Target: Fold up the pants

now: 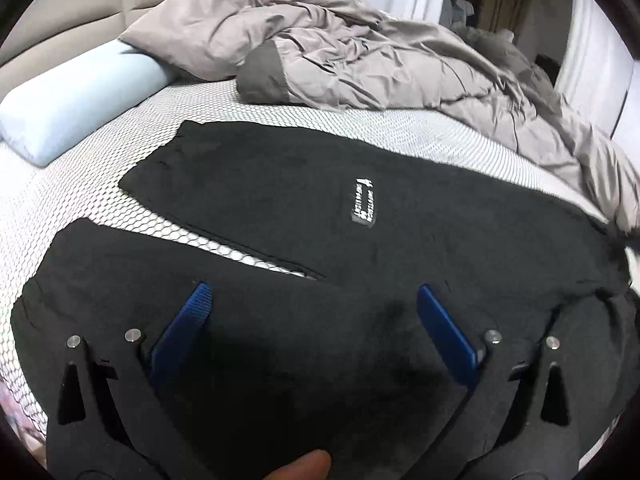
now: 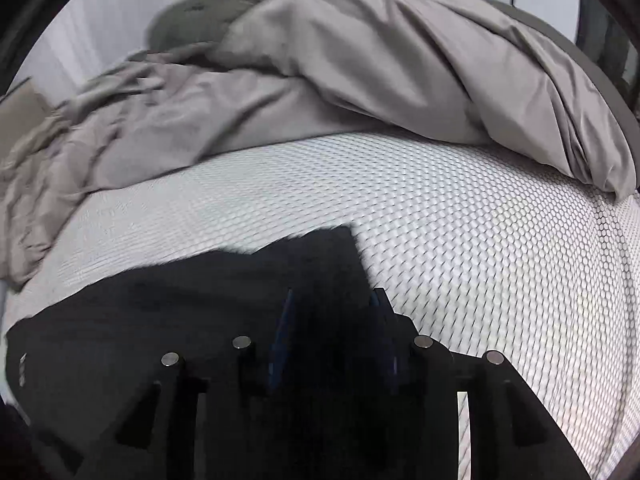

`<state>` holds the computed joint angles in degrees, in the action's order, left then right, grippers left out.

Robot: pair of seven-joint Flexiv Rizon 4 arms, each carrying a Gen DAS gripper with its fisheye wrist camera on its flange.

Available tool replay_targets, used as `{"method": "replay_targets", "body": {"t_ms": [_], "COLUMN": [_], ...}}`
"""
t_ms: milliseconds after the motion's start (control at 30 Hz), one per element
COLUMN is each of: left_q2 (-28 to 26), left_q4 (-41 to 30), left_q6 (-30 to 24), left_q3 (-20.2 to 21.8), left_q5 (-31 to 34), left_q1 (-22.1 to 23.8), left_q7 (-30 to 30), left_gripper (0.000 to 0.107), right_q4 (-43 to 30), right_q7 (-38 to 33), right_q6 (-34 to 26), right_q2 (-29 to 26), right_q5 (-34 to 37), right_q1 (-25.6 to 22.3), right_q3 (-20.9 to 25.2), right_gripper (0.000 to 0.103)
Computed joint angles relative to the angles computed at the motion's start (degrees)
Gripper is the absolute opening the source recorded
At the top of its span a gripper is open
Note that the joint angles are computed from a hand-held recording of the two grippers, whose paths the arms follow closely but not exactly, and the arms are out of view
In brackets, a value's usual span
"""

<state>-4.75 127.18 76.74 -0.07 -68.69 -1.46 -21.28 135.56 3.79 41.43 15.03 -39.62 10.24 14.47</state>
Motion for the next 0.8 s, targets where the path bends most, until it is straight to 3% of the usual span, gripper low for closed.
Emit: {"method": "replay_targets", "body": {"t_ms": [100,133,200,300,400,433,500,600,733,800], "left_q2": [1.3,2.1,3.7,5.6,7.2,7.7,8.5,9.9,13.1,15.1], "left_q4": [0.5,0.9,1.5,2.0,2.3,2.4,2.5,3.7,7.4,9.7], "left_q6": [0.4,0.0,-3.8,-9.3,-13.2,-13.0,-13.6,-17.6,-16.1,-16.0], "left_q3": [0.3,0.8,2.5,5.8,8.5,8.8,9.2,9.6,7.7,6.9], "left_q5": [-4.4,-6.4,-8.2,-8.1,-7.5,-8.7,-11.2,-6.2,-3.0,-3.1], "left_q1": [0.2,0.3,1.4,4.3,7.8,8.3,9.2,9.9,6.4,3.7], "left_q7": [2.6,3.2,3.6,1.9,3.2,4.6,7.6,10.3,16.6,21.1], "left_gripper": [0.102,0.102,0.102,0.102,0.102,0.102,0.102,0.102,0.102,0.102], "right_q4": [0.6,0.2,0.8,0.1,2.3,2.3,0.4,-3.3,-8.0,-11.6], "right_q7": [3.9,6.6,8.9,16.6,32.5,38.9,42.6,39.1,33.6,28.5], "right_q6": [-4.7,-7.0,-10.8,-13.6,-8.7,-7.4,-9.7,-9.7,-1.0,-1.4], "right_q2": [4.9,6.5,10.7,12.1,12.5,10.7,6.5,-2.7,-15.2,-20.2], "right_q5": [-2.5,-2.7,-1.5,-3.9,-8.6,-11.9,-13.8,-17.5,-23.8,-24.8], "right_q1": [2.4,3.8,7.0,11.6,13.1,12.9,14.1,16.3,19.1,21.3], "right_q3": [5.2,7.8,11.9,17.0,20.9,22.2,24.0,22.7,16.9,15.0], "right_gripper": [0.070,0.091,0.096,0.099,0.100,0.100,0.100,0.100,0.100,0.100]}}
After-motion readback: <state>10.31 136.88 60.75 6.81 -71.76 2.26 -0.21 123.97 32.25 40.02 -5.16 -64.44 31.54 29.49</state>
